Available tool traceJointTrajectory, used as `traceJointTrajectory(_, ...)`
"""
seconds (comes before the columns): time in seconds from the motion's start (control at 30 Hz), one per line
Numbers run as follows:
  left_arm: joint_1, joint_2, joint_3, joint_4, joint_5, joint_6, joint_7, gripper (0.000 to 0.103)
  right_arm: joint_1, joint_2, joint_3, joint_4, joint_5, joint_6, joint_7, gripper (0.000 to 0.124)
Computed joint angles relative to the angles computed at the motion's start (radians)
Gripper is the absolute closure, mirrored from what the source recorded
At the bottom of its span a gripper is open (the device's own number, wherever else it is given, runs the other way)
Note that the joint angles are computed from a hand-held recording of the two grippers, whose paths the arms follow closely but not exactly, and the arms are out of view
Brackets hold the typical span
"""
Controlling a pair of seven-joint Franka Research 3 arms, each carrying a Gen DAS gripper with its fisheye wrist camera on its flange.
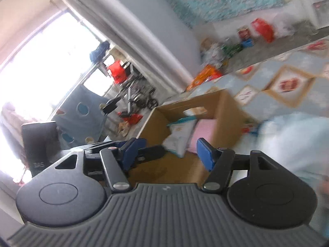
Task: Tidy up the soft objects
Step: 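Reach the right tool to the pink plush doll and grasp its head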
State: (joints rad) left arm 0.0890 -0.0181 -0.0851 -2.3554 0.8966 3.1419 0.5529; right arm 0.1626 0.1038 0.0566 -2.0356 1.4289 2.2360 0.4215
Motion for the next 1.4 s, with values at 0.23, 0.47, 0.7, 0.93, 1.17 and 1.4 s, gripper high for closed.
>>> traceJointTrajectory(0.23,-0.119,0.063,-0.067,0.083,-0.042,-0.030,0.118,0.019,-0.086,-0.105,-0.094,-0.129,0.048,0.077,-0.100,0.051)
traceJointTrajectory(0.47,-0.249,0.238,-0.089,0.224,-0.183,-0.041,0.171,0.020,-0.157,0.008,-0.114,-0.052,-0.037,0.072,-0.041,0.051)
traceJointTrajectory(0.7,-0.478,0.376,0.099,0.293,-0.221,0.029,0.063,0.057,-0.184,0.216,-0.047,0.177,-0.117,0.043,0.079,0.051)
traceJointTrajectory(0.93,-0.522,0.440,0.164,0.261,-0.314,0.182,-0.017,0.078,-0.205,0.397,0.015,0.381,-0.265,0.066,0.257,0.051)
traceJointTrajectory(1.17,-0.456,0.489,0.112,0.239,-0.416,0.342,0.014,0.080,-0.276,0.388,0.054,0.341,-0.299,-0.065,0.292,0.050)
traceJointTrajectory(1.4,-0.294,0.534,-0.043,0.234,-0.384,0.405,0.057,0.080,-0.296,0.243,0.021,0.152,-0.218,-0.171,0.188,0.050)
